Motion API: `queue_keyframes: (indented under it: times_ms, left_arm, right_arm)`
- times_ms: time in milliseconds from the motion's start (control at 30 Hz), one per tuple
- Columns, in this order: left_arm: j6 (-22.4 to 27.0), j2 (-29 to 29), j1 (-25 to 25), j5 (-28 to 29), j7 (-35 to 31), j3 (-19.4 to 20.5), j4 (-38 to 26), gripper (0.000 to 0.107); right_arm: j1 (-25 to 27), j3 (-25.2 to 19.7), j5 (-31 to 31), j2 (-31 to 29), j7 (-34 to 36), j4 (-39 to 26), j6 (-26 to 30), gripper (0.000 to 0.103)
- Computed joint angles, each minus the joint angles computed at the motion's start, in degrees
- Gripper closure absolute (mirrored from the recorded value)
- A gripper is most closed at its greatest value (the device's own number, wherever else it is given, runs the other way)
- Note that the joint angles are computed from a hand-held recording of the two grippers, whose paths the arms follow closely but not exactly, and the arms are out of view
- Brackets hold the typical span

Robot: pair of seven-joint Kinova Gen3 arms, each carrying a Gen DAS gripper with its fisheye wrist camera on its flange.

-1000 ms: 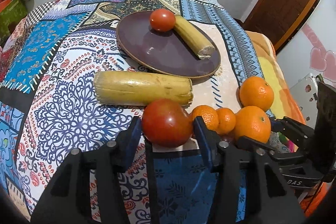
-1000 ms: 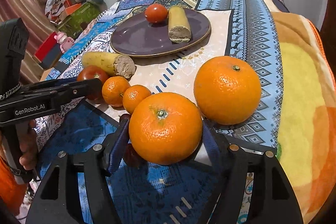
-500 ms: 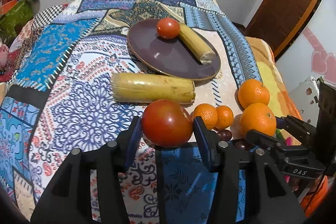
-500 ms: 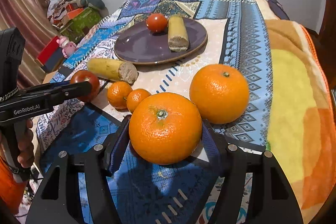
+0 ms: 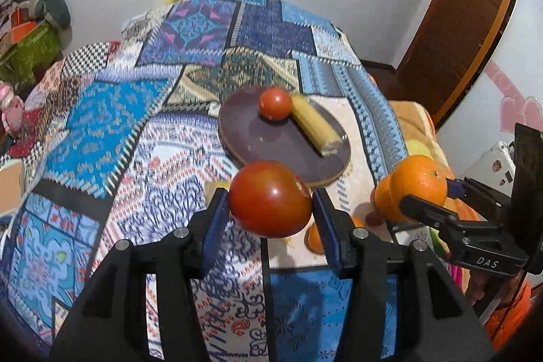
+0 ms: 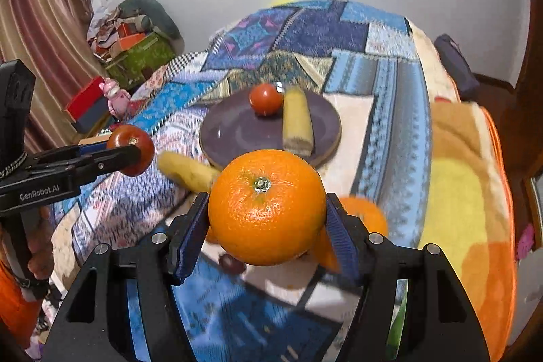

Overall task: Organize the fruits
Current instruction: 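Grasp a second red tomato with the left gripper while the right gripper grasps a large orange, then carry the tomato and orange onto the dark plate and open both grippers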

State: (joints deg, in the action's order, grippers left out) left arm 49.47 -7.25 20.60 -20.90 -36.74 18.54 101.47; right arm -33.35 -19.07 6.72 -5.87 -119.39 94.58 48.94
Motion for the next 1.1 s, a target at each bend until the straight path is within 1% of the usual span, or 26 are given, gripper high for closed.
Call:
queue_keyframes:
  times_ms: [133, 300, 400, 567, 700, 900, 1000, 1100]
  left_arm:
    - [0.3, 0.7, -0.3, -1.3, -0.8, -0.3, -1.8, 0.057]
    - [0.6, 2.3, -0.2, -3.2, -1.2, -0.9, -3.7, 0.057]
    - [-0.2, 2.9, -0.2, -3.2, -1.9, -1.9, -4.1, 0.057]
    - [-0.8, 4.9, -0.2, -3.3, -3.6, -3.6, -5.2, 0.057]
    - [-1.8, 6.2, -0.7, -1.5, -5.6, -5.5, -5.6, 0.057]
    - [-1.6, 8.8, -1.4, 0.1, -8.9, -7.7, -6.9, 0.057]
    - [-2.3, 9.9, -2.4, 2.7, -11.9, -9.0, -7.5, 0.057]
    - [-2.1, 11.6, -3.1, 5.3, -14.9, -9.9, -8.8, 0.057]
  right_arm:
    - [-0.4, -0.4, 2.6, 1.7, -0.4, -2.2, -0.4, 0.040]
    - [-1.7, 0.1, 5.0, 4.5, -0.1, -5.5, -0.9, 0.040]
    - [-2.8, 0.7, 6.0, 6.3, 0.6, -7.5, -0.8, 0.040]
    - [-4.3, 2.3, 6.0, 9.1, 2.7, -9.8, -0.6, 0.040]
    - [-5.1, 3.5, 5.1, 11.2, 3.9, -11.0, -0.3, 0.040]
    - [-6.5, 5.0, 5.6, 15.0, 5.8, -14.1, 1.8, 0.040]
    - [-7.0, 5.6, 5.1, 17.5, 7.9, -16.6, 4.3, 0.040]
    - [-7.5, 6.4, 4.6, 19.5, 9.7, -18.5, 6.1, 0.040]
